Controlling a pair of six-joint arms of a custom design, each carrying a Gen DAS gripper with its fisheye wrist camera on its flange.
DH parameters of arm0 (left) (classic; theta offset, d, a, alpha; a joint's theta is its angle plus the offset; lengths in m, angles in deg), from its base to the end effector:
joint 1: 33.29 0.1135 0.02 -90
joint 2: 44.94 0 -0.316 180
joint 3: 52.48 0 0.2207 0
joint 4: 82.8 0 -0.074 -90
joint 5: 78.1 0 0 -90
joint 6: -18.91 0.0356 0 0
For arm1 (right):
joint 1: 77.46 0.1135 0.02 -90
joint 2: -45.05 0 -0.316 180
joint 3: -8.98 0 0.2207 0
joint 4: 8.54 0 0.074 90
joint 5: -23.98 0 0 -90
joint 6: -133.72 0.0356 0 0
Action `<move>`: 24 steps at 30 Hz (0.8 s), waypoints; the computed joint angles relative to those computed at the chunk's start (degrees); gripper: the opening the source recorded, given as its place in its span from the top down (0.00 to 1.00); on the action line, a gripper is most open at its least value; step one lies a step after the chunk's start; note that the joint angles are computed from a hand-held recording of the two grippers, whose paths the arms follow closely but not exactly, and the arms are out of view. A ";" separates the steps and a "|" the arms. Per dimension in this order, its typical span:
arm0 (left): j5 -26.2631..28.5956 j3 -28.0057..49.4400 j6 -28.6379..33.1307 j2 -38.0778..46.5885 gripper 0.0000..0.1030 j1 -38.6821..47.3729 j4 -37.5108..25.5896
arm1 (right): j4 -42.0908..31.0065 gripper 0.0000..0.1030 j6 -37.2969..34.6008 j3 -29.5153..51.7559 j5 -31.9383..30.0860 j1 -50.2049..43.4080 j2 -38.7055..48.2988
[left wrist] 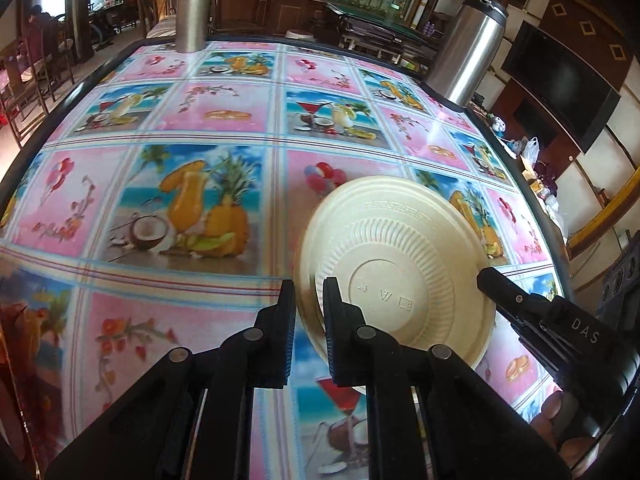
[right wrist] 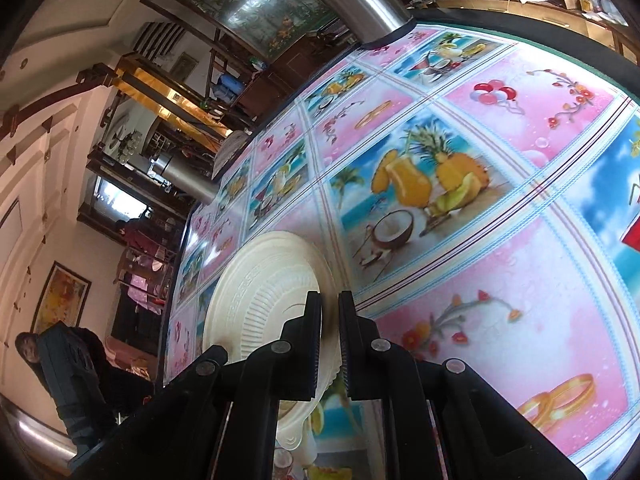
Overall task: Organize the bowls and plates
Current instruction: 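Carry the beige bowl with both grippers toward the red plate stack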
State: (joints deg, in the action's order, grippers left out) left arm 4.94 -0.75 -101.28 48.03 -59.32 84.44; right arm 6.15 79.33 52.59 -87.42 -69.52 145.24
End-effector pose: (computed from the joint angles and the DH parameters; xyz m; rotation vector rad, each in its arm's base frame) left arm 0.2414 -0.1131 0.1951 -0.1413 2.5174 -0.2507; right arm 0.2728 0.0512 0.1688 0.3728 2.3501 0.8087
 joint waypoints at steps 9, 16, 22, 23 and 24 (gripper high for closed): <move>-1.89 -8.94 1.65 -10.07 0.88 4.07 -1.36 | 4.41 0.91 5.37 -2.76 4.43 11.62 -0.17; -4.27 -13.02 1.98 -17.18 0.88 4.45 -4.78 | 4.82 0.91 7.10 -4.44 8.87 18.55 -1.63; -7.13 -15.76 1.44 -22.21 0.87 3.46 -7.48 | 1.78 0.91 7.63 -4.53 11.18 23.28 -3.52; -7.19 -16.36 1.34 -23.07 0.87 3.47 -7.75 | 1.66 0.91 7.67 -4.62 10.97 23.57 -3.55; -7.41 -16.70 1.28 -23.81 0.87 3.33 -8.23 | 1.35 0.91 7.70 -4.64 11.12 24.08 -3.72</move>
